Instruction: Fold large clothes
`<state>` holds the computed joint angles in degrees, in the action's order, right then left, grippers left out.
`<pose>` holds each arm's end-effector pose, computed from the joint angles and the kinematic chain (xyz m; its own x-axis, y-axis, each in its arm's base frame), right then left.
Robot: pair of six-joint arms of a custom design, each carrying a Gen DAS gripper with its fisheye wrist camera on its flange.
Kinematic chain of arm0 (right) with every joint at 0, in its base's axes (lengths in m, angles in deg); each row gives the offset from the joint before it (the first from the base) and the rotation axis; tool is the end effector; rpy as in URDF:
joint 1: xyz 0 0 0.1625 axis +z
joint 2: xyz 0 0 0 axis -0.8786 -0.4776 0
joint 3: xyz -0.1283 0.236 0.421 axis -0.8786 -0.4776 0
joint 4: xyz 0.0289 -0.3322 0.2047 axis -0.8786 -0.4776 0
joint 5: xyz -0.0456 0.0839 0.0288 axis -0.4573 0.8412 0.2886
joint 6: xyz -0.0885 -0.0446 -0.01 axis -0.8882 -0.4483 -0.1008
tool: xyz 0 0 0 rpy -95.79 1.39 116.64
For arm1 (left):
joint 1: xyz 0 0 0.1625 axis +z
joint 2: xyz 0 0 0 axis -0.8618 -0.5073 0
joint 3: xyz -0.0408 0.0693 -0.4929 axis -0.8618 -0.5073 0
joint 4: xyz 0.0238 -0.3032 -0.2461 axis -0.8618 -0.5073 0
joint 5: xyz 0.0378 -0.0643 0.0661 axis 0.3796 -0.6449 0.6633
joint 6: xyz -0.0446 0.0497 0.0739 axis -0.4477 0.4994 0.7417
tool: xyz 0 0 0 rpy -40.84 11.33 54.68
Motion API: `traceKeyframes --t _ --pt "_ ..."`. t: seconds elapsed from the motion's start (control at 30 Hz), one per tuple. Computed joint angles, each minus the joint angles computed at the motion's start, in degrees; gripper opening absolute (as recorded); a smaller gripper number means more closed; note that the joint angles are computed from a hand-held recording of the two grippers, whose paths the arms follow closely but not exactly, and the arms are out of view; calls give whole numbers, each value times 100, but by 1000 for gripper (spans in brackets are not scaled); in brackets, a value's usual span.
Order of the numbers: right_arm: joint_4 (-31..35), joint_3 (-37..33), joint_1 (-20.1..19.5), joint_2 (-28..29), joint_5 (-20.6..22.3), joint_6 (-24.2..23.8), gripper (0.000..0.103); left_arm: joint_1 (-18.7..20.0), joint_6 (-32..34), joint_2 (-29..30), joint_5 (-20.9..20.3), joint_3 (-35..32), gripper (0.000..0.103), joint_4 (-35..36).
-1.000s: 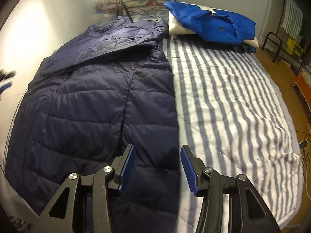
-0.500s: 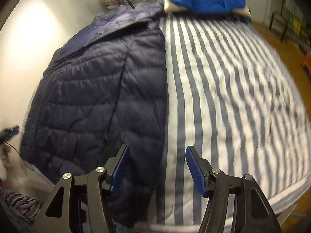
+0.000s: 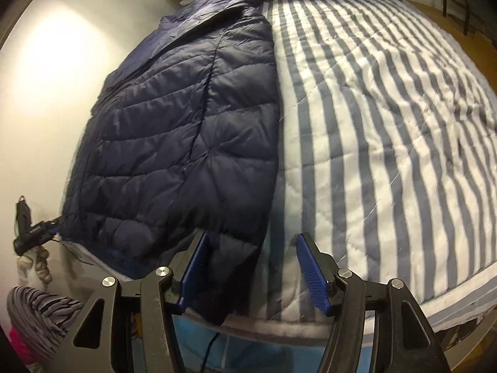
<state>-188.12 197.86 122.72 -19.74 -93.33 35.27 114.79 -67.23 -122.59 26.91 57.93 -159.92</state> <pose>-0.1649 -0.5440 0.4122 -0.9225 -0.0319 0.3847 -0.1478 0.9498 -0.2758 -0.1751 -0.5859 0.0667 -0.8967 -0.2139 -0.3875 -0.0369 0.9086 -0.4159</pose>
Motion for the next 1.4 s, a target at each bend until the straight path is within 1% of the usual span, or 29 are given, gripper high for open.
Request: traceKeyframes --t 0.03,0.07,0.1,0.13,0.17,0.2,0.23,0.33,0.37,0.47,0.57,0.67,0.8,0.9,0.93,1.03,1.13,1.23,1.4 --pt "74 18 -34 -36 59 1 62 1 5 1 -39 4 37 -45" --pt "182 12 -50 -49 123 16 59 10 11 6 -61 -8 29 -66" --pt "276 5 -67 -60 175 18 52 10 12 10 -84 -10 19 -117" --pt "353 -14 -60 -52 205 36 44 1 15 12 -96 -2 14 -195" --pt "474 -30 -58 -46 268 37 40 -9 22 11 -91 -3 11 -240" --pt "525 -23 -44 -41 296 28 34 -32 44 7 -73 4 8 -298" --pt "566 -37 -31 -25 315 19 31 -62 76 -2 -46 15 8 -362" --pt "722 -61 -35 -51 572 16 8 -136 183 -70 -20 97 6 -674" --pt "758 -85 -42 -64 680 33 6 -156 201 -96 -32 104 5 -752" --pt "884 -175 -72 -180 1142 143 4 -252 335 -147 12 19 4 -926" --pt "847 -273 34 -260 1366 211 3 -323 658 -171 52 -180 4 -1069" --pt "746 -416 233 -261 1506 302 2 -390 1000 -143 204 -495 4 -1008" --pt "629 -748 527 -139 1530 384 2 -401 1360 -61 381 -948 3 -1009" --pt "553 -1079 738 20 1497 478 2 -336 1566 12 480 -1376 3 -918" --pt "537 -1173 794 65 1470 500 2 -316 1677 66 569 -1589 3 -843" --pt "394 -1592 1012 345 1344 582 2 -265 2004 233 763 -2086 3 -753" --pt "334 -2143 1187 712 1234 694 1 -182 2366 486 915 -2737 3 -641" --pt "352 -2697 1335 1081 1056 754 1 -52 2708 828 980 -3553 3 -434" --pt "502 -3997 1633 1935 616 787 1 205 3271 1623 1138 -5305 3 213"
